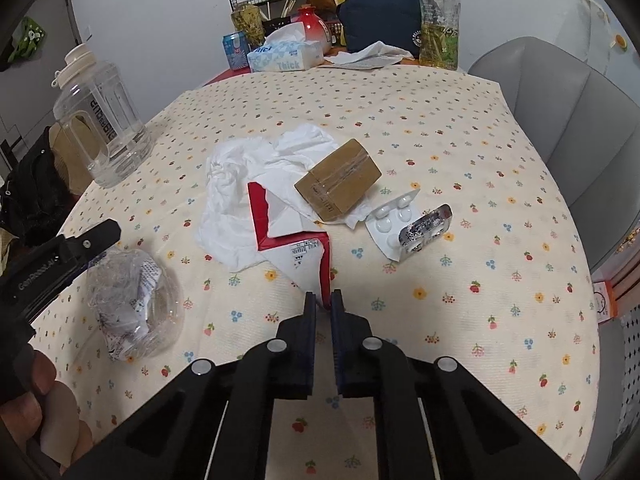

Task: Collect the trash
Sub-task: 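Close the right tool on the red-and-white wrapper while the left tool holds the bottle, then carry the plastic bottle and red wrapper with both tools over the wastebasket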

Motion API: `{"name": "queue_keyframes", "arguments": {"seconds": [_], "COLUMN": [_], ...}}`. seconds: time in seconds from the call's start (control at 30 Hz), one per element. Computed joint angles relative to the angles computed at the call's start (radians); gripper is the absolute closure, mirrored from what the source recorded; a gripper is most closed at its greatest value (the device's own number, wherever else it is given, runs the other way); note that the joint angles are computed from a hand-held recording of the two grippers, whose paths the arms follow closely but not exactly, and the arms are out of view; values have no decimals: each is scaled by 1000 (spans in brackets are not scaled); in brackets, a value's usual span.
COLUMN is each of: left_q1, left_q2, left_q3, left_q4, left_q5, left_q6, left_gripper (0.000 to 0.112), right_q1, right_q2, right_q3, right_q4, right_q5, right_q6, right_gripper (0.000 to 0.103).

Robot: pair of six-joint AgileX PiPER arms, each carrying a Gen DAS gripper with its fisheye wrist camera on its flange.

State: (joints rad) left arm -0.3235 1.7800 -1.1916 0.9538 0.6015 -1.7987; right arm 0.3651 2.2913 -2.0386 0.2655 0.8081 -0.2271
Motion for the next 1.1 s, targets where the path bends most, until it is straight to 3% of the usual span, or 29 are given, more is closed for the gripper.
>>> {"name": "queue_keyframes", "arguments": {"seconds": [0.37,0.67,1.1], "left_q1": [-68,-130,-226], "left_q2": [21,75,243], "left_q3": [-80,-206,-534], "left_q4": [-20,-58,-149], "left_q5": [48,102,216], "left_q6": [50,130,324], "left_gripper": [80,80,80], "right_q1": [-60,-139,-284], "right_q2": [-177,-264,-332], "right_q3": [226,314,371], "right_q4": [73,138,245], "right_q5": [-101,-123,-135], "right_q6": [-89,-163,-271], "right_gripper": [99,99,99]}}
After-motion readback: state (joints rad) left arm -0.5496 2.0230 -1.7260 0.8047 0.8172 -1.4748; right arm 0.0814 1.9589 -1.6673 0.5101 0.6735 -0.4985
